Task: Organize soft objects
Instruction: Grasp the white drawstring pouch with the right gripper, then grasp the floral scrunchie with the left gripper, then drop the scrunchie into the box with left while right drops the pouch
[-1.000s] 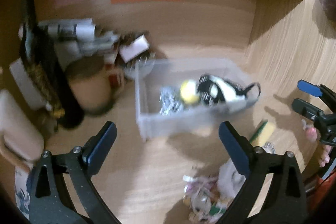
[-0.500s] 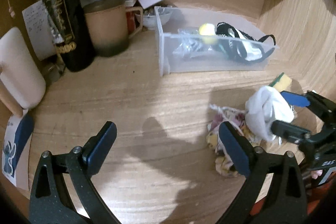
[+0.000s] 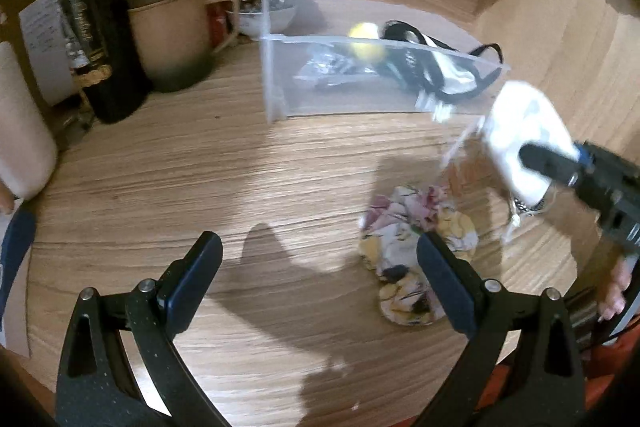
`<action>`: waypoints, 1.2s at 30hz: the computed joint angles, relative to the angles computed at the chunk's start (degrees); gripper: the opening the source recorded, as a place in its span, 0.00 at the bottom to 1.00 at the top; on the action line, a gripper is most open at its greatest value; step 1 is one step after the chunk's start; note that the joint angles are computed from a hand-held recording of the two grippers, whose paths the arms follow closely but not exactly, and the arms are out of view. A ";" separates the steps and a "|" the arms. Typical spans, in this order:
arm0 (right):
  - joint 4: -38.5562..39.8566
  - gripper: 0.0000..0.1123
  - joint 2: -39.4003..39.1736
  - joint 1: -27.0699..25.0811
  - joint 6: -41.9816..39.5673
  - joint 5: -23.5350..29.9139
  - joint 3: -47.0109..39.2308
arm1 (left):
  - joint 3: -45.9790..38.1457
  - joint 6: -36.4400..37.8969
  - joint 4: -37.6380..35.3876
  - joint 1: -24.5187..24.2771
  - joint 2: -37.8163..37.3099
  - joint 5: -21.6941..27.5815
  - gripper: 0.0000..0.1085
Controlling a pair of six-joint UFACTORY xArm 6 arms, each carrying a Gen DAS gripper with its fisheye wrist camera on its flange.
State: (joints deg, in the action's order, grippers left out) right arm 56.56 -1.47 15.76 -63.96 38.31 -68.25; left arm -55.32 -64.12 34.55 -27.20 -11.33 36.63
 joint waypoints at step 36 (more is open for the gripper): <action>11.61 0.27 6.01 -0.94 -5.21 -2.93 -14.62 | -15.33 -0.89 14.53 2.98 4.59 2.02 0.16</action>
